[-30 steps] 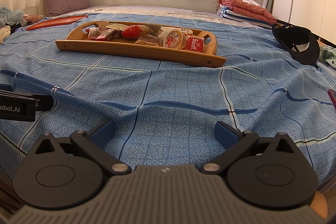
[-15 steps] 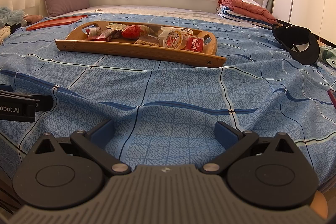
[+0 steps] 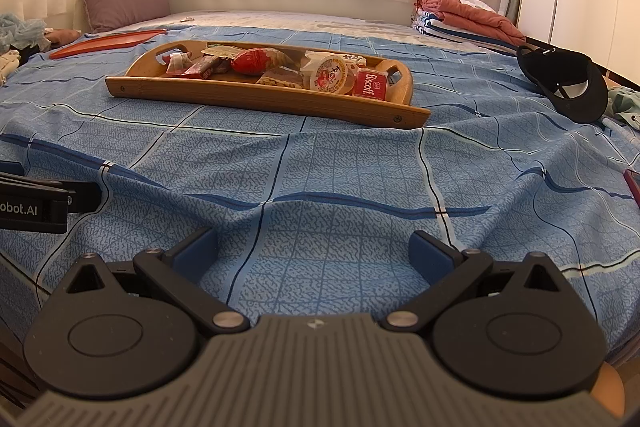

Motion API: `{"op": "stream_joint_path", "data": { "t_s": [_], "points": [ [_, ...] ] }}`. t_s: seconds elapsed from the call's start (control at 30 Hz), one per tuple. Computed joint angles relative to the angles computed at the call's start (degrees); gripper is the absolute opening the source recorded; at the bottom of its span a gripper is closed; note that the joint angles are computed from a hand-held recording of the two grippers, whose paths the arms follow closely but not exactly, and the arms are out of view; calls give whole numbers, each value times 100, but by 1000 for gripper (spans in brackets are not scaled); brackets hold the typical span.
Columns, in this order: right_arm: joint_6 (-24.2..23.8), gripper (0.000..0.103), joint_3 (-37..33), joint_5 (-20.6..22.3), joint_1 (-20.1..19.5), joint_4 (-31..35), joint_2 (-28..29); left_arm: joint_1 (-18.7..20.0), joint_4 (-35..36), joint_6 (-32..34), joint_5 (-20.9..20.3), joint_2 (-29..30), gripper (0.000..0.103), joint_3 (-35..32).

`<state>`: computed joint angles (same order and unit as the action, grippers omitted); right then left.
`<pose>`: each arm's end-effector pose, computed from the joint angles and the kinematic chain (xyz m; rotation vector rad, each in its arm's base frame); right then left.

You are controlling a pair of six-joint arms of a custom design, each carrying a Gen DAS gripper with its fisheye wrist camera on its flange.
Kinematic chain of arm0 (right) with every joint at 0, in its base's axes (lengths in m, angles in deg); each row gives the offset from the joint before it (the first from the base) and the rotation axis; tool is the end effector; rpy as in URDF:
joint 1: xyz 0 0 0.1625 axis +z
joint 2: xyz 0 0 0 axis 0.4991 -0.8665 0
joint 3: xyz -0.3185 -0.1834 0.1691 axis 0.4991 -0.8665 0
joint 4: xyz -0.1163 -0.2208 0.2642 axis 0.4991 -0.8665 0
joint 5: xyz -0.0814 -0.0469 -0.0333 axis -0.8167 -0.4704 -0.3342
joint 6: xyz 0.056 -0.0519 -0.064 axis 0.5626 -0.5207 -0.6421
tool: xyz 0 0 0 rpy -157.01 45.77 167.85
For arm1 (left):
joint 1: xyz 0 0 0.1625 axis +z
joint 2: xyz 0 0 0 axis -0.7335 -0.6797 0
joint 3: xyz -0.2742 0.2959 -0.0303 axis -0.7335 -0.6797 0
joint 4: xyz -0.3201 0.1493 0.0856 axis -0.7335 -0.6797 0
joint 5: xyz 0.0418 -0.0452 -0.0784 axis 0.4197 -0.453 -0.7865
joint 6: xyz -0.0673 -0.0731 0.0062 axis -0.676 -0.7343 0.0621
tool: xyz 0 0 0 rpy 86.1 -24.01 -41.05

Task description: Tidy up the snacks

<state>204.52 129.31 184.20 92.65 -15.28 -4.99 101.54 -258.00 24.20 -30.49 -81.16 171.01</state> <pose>0.2823 -0.3385 -0.0772 0.5348 -2.0897 1.0997 0.0031 -0.3623 0.2486 0.4784 2.1583 -1.0141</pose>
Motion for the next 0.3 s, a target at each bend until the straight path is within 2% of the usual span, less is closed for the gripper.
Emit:
{"op": "stream_joint_path", "data": {
  "t_s": [0.3],
  "points": [
    [-2,103,4,-3,-2,-10,0,-8,-208,140,-22,58,103,33]
  ]
}}
